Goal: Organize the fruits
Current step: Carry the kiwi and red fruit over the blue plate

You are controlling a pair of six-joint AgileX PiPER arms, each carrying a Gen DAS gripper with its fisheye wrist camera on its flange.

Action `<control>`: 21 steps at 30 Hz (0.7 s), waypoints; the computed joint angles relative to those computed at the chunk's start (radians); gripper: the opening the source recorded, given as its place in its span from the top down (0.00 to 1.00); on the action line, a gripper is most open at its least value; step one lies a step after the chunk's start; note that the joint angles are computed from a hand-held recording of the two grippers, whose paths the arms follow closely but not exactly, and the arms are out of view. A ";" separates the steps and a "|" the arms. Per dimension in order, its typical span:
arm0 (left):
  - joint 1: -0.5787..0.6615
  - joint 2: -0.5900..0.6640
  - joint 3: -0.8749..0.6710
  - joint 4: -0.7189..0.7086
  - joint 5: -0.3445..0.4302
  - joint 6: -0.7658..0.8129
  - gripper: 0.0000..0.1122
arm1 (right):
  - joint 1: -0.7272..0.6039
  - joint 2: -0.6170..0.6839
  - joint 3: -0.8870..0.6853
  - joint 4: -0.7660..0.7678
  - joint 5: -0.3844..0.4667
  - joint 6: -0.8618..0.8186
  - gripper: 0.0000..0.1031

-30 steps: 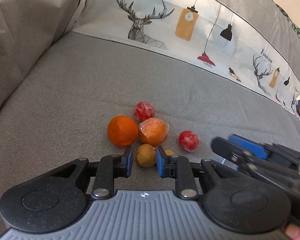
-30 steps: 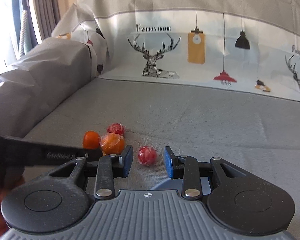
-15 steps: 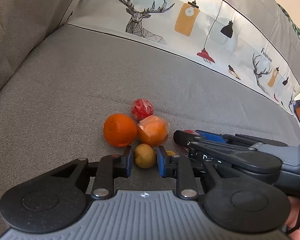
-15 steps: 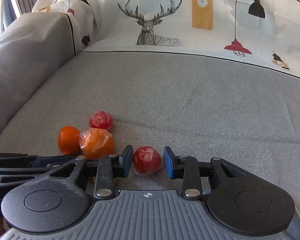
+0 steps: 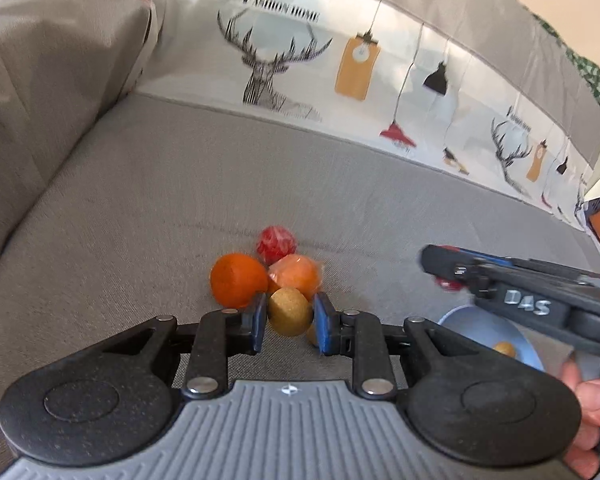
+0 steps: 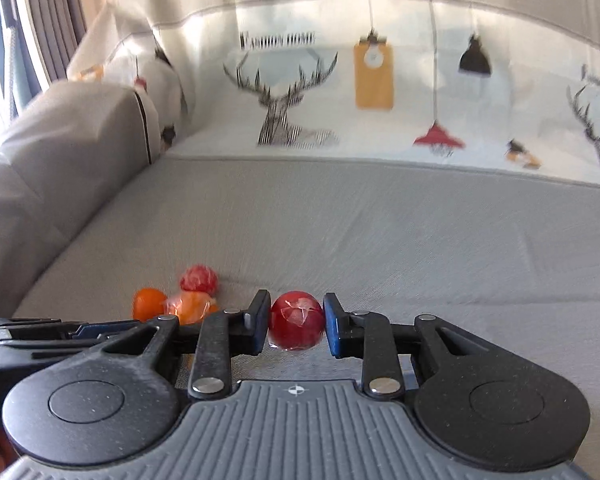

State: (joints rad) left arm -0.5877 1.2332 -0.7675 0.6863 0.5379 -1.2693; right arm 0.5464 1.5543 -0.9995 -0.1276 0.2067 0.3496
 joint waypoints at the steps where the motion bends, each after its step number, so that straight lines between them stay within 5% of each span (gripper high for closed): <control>1: -0.021 -0.015 0.004 0.034 0.013 -0.033 0.75 | -0.001 -0.032 0.021 -0.028 -0.004 0.027 0.71; 14: -0.486 -0.116 -0.018 0.305 0.338 -0.344 0.75 | -0.054 -0.558 0.371 -0.007 0.067 0.038 0.71; 21: -0.659 -0.074 -0.042 0.353 0.443 -0.394 0.75 | -0.150 -0.735 0.516 0.170 0.106 -0.206 0.71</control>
State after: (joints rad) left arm -1.2467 1.1592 -0.8099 1.0391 0.9806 -1.6629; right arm 0.3967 0.8188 -0.4831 0.0422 0.3129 0.1439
